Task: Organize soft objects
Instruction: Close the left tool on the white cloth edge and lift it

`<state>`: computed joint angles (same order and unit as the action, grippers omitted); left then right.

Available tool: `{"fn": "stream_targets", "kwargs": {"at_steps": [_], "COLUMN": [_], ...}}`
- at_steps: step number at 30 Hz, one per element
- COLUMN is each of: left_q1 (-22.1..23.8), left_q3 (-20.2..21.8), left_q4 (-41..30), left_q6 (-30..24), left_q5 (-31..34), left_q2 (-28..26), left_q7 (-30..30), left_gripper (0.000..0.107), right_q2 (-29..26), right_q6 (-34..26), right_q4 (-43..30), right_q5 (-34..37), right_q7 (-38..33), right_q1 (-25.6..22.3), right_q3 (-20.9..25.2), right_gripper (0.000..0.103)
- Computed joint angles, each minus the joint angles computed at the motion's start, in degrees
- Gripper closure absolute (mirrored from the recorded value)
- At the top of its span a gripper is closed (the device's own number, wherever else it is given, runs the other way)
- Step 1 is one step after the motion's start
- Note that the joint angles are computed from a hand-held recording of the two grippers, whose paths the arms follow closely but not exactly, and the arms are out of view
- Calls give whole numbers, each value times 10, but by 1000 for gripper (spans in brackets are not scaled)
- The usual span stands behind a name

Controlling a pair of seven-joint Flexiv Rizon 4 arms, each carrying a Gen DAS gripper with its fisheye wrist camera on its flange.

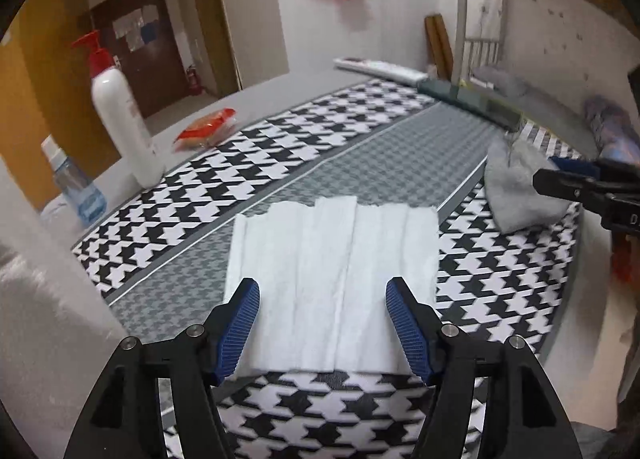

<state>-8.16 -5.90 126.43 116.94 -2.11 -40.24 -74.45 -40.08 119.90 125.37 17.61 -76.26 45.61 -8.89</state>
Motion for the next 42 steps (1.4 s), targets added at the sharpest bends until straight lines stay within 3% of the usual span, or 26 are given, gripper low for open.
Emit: {"fn": "stream_targets", "kwargs": {"at_steps": [7, 10, 15, 19, 22, 24, 42], "left_q1": [22, 76, 69, 90, 92, 103, 84], "left_q3": [-20, -67, -65, -82, -80, -88, -49], "left_q4": [-16, -19, -18, -18, -9, -6, 49], "left_q6": [-36, -59, -45, -34, -12, -7, 83], "left_q5": [5, 51, 44, 59, 70, 82, 100], "left_q2": [-8, -9, -12, -20, -23, -23, 51], "left_q7": [-2, -23, -11, -18, -25, -29, -92], "left_gripper": [43, 60, 82, 99, 101, 101, 101], "right_q2": [-18, -22, -25, -32, -33, -32, 3], "right_q6": [-41, -45, -49, -59, -54, -45, 27], "right_q4": [-21, -18, -15, -16, -16, -15, -8], "right_q5": [-11, -11, -10, -8, -11, -16, 64], "right_q7": [18, 25, 30, 41, 47, 49, -11], "right_q1": [16, 32, 52, 71, 71, 59, 99], "right_q3": [-20, -35, -55, -74, -75, -63, -65], "right_gripper": [46, 46, 46, 67, 83, 88, 89]}}
